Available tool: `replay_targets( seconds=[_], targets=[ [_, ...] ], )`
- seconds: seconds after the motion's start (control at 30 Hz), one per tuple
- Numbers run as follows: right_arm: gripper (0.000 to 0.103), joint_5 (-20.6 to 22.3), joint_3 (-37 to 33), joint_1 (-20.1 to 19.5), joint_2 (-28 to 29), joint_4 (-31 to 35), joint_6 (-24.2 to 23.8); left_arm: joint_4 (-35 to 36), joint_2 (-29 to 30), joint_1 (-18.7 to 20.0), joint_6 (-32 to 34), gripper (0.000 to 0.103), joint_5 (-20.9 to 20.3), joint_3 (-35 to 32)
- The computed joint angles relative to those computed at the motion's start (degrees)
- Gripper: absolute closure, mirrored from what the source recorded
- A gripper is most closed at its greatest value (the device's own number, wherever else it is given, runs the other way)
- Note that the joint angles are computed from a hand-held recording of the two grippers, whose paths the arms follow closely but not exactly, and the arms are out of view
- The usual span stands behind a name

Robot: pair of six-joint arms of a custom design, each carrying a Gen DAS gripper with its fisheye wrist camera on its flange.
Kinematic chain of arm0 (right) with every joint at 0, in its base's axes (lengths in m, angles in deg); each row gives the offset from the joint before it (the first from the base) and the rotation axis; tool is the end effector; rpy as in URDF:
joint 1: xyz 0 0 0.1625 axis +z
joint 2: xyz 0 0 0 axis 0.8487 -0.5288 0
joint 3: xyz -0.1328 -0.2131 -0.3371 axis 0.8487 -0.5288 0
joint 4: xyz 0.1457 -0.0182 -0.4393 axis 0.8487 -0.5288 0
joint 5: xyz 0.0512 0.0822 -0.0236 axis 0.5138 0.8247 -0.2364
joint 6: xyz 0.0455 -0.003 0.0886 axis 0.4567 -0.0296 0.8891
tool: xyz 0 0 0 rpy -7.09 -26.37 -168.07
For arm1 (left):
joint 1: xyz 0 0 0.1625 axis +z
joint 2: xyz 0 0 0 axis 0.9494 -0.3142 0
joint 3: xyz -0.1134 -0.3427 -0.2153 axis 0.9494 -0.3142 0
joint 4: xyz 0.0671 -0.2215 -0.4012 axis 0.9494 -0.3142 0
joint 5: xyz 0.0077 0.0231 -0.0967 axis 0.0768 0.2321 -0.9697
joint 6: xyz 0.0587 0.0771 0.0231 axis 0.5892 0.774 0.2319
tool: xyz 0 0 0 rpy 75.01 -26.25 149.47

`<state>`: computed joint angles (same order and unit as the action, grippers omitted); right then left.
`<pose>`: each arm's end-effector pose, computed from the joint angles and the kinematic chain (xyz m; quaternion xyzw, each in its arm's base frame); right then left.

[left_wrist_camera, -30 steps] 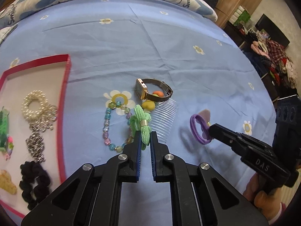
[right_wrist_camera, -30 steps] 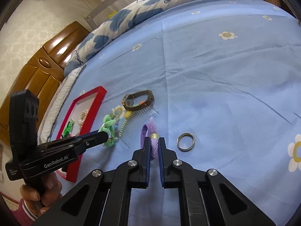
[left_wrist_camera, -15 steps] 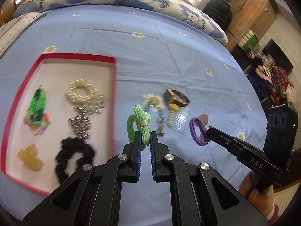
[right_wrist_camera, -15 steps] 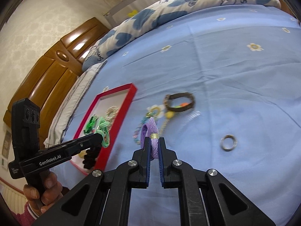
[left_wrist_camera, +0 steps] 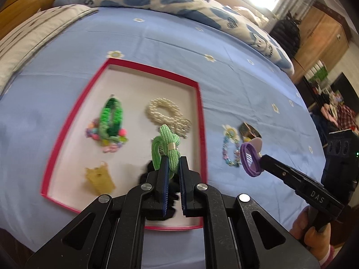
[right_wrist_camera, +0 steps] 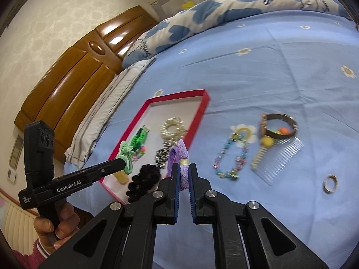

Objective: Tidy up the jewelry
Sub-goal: 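Carry the green and purple hair ties into the tray and open both tools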

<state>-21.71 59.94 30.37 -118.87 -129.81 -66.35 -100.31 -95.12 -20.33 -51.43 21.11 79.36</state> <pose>0.1192 -0.6520 0.2116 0.1713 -0.9657 0.1940 0.0210 -0.2127 -0.5811 0.1520 0.0441 0.9356 -0.2683 0.2253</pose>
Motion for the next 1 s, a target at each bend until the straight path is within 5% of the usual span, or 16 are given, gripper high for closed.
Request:
replay_targets(
  seconds=[1.0],
  targets=[
    [0.096, -5.33, -14.21, 5.20, 16.72, 6.37, 0.36, 5.89, -1.12, 6.83, -2.21, 0.096, 6.26, -2.47]
  ],
)
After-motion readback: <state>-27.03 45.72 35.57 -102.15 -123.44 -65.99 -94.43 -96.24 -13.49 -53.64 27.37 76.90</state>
